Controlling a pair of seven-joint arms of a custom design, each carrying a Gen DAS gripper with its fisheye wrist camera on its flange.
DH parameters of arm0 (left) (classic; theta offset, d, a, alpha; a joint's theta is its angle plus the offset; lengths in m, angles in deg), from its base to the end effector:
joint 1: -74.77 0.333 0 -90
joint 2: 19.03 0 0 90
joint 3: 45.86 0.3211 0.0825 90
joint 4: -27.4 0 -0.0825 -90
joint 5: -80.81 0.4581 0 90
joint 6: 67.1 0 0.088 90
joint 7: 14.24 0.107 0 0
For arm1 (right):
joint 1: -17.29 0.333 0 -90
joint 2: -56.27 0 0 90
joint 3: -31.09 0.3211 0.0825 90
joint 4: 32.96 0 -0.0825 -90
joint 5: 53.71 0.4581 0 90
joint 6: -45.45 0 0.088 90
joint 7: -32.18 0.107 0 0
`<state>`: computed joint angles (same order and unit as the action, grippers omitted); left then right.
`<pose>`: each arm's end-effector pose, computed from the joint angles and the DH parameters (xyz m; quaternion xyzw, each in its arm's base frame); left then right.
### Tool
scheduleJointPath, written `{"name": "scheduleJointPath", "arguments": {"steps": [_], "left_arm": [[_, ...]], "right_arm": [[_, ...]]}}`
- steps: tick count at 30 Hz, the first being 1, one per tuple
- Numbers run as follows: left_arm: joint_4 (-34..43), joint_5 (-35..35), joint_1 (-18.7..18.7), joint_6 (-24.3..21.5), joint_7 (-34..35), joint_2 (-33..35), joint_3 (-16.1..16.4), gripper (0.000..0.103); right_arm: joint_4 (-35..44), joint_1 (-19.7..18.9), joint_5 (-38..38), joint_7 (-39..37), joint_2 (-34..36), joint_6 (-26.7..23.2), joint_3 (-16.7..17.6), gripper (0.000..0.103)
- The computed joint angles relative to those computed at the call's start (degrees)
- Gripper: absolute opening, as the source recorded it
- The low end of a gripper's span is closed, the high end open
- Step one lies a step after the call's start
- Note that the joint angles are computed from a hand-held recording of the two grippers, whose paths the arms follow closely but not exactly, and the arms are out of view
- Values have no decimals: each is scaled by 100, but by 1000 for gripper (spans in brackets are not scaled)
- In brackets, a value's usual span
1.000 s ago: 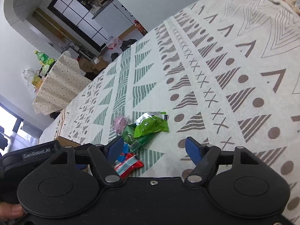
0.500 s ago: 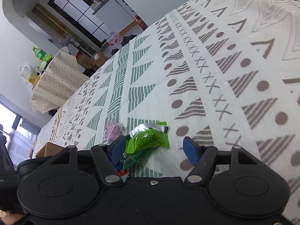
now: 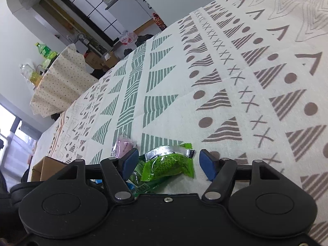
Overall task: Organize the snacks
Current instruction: 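Grasp the blue barcode candy with the left tool while the right tool grasps the green pack, then carry the blue candy and green pack over the box and open both tools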
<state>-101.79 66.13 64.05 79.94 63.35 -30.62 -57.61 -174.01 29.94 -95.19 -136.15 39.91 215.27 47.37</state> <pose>0.5455 -0.2249 0.4722 -0.6812 0.6834 -0.2576 0.0508 0.4519 0.3036 0.4346 -0.4334 0.8031 -0.0936 0.3980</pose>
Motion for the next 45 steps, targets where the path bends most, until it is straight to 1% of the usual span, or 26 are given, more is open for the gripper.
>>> {"name": "scheduleJointPath", "arguments": {"steps": [1, 2, 3, 5, 7, 8, 12, 15, 21, 28, 32, 35, 39, 45], "left_arm": [[-7, 20, 6, 3, -8, -16, -1, 23], [-15, 51, 15, 5, -24, -35, -5, 23], [-23, 88, 25, 9, -44, -58, -11, 23], [-36, 146, 39, 10, -66, -109, -14, 23], [-44, 178, 46, 1, -64, -183, -11, 23], [-53, 185, 49, -2, -61, -223, -8, 23], [-98, 236, 85, -20, -100, -431, -1, 23], [-143, 265, 123, -23, -96, -627, 21, 23], [-240, 289, 256, -37, -68, -1024, 94, 23], [-404, 275, 464, -45, -25, -1450, 210, 23], [-486, 288, 610, -133, 2, -1657, 285, 23], [-556, 291, 730, -167, 24, -1800, 344, 23], [-608, 297, 901, -224, 44, -1922, 424, 23], [-615, 273, 1123, -220, 131, -1924, 555, 23]], "right_arm": [[49, 46, 23, -112, 40, -83, -16, 62], [106, 97, 49, -240, 85, -161, -47, 57], [120, 184, 128, -382, 87, -237, -97, 49], [102, 310, 296, -582, 66, -302, -192, 42], [49, 419, 522, -752, 3, -278, -284, 38], [24, 426, 583, -762, -61, -305, -273, 37], [27, 174, 338, -462, -278, -336, -34, 36], [23, 23, 191, -260, -419, -211, 77, 36], [239, -261, -248, 17, -473, -122, 369, 36], [554, -328, -764, 341, -403, -175, 566, 36], [773, -468, -1319, 852, -320, -28, 734, 36], [971, -428, -1679, 1123, -210, -109, 777, 36], [1229, -176, -2010, 1239, 31, -123, 649, 36], [1654, 201, -2476, 1502, 425, -146, 460, 36]]}}
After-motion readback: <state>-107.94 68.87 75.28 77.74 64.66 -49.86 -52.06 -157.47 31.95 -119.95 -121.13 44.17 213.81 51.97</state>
